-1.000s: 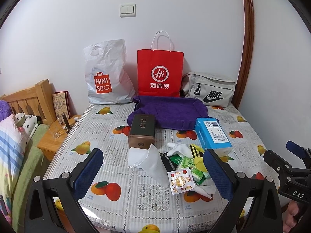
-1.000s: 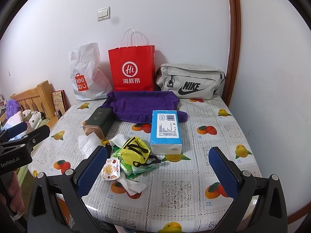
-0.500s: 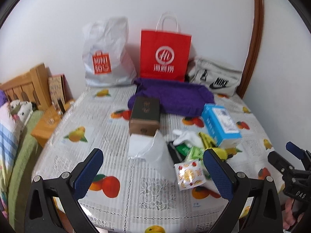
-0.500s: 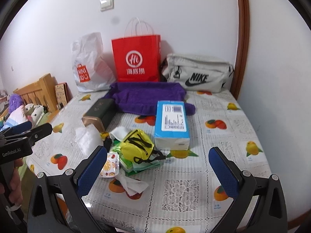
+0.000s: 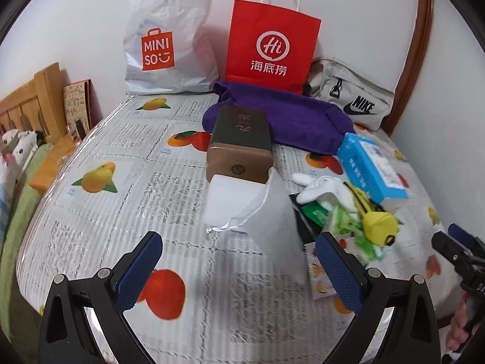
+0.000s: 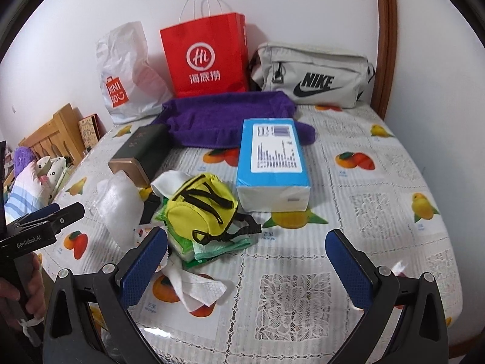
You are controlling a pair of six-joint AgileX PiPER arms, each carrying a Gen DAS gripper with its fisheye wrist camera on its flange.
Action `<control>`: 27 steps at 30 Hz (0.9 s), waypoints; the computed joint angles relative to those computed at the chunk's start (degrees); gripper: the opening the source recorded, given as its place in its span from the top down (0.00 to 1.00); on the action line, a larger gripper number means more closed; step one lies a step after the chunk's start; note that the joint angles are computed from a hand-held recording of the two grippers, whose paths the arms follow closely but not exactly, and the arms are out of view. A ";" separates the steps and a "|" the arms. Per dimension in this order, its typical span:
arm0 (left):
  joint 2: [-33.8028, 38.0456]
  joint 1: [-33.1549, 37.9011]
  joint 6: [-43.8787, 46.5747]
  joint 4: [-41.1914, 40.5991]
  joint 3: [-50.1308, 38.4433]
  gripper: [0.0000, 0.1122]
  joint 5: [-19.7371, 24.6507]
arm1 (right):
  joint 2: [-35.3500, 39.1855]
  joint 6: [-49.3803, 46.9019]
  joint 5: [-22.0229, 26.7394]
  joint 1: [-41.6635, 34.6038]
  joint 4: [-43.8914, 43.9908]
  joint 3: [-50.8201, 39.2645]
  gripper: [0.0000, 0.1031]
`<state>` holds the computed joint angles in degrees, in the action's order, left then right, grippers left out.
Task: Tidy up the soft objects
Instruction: 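Grasp the yellow pouch with the right tool while the left tool grasps the white sponge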
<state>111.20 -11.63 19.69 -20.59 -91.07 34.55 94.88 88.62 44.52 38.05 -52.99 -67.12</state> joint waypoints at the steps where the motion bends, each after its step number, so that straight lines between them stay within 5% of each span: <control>1: 0.39 -0.11 -0.41 1.08 -0.03 0.10 -0.73 | 0.42 -0.19 -0.35 -0.32 0.14 -0.09 0.00; 13: 9.32 0.86 -3.63 11.88 -5.85 0.10 -0.97 | 5.53 -5.22 -5.07 -4.35 5.08 -1.83 0.00; 22: 12.71 -1.49 9.65 1.60 -8.66 0.08 -4.19 | 9.61 -11.05 -4.77 -6.24 9.74 -5.49 0.00; 27: 15.89 -2.07 8.58 0.39 -14.72 0.09 -0.80 | 10.65 -12.45 -4.10 -6.58 10.35 -7.12 0.00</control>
